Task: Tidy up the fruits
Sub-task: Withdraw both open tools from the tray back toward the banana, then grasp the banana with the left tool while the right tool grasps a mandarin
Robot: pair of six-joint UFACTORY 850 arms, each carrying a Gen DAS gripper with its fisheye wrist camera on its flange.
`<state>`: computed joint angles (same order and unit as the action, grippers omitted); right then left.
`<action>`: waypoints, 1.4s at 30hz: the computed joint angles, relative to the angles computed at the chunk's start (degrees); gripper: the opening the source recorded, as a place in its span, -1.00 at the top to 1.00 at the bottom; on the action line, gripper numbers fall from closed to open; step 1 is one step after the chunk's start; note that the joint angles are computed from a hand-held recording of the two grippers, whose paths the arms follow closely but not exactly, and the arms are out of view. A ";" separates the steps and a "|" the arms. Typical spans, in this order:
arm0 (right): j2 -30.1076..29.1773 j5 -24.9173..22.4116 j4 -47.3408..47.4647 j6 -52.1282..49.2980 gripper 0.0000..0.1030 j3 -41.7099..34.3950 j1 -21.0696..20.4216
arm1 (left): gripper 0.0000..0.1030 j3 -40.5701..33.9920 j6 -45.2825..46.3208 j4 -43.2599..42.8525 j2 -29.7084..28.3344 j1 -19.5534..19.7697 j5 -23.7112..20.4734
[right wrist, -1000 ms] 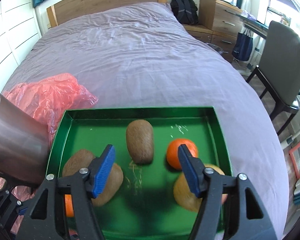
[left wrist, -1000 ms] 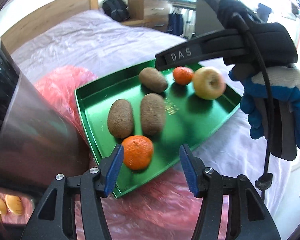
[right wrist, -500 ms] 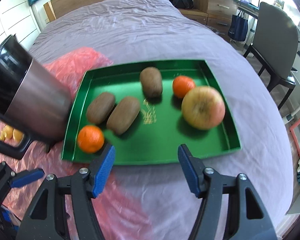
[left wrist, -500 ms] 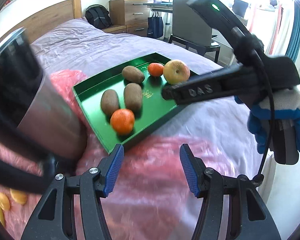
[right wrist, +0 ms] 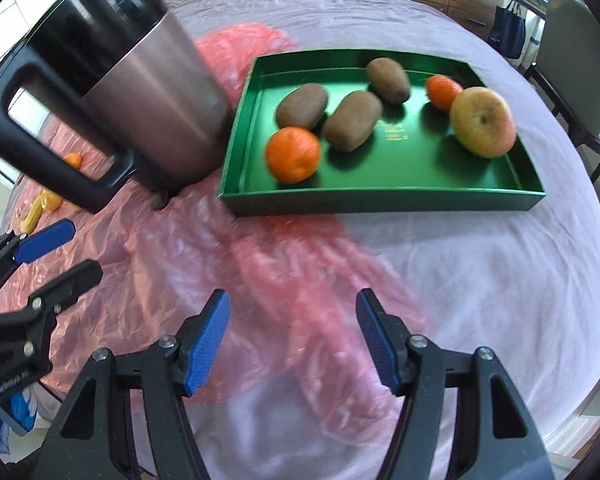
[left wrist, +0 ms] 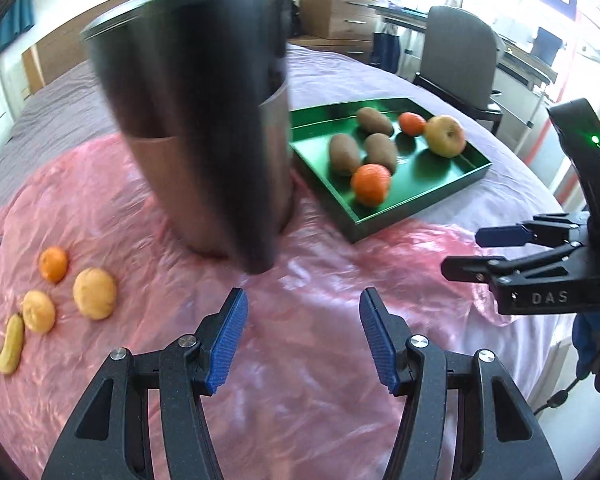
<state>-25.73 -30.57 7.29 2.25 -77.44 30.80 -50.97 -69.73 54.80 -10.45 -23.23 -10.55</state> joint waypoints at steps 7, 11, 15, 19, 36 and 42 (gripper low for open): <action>-0.53 -1.98 0.90 -2.47 0.09 -0.82 3.50 | -0.02 4.96 -7.68 6.94 3.73 3.08 -2.38; -1.37 -4.03 2.29 -5.44 0.09 -1.93 5.84 | -0.02 7.15 -12.23 8.30 5.35 6.51 -3.41; -2.58 -5.71 4.28 -9.05 0.09 -3.42 8.54 | -0.08 8.83 -16.65 9.95 6.61 9.67 -4.09; -4.49 -6.81 7.59 -12.85 0.09 -5.82 10.88 | -0.09 10.39 -20.33 10.31 7.85 12.51 -5.09; -12.92 -8.79 15.50 -19.96 0.09 -16.85 16.14 | -0.09 15.11 -29.98 23.88 8.99 29.64 -12.10; -16.62 -8.91 16.81 -20.29 0.09 -21.99 16.93 | -0.09 15.37 -27.23 33.13 7.49 35.04 -10.43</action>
<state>-42.35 -39.48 24.10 -18.04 -99.43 47.73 -35.60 -96.96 87.93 -2.96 11.81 -20.98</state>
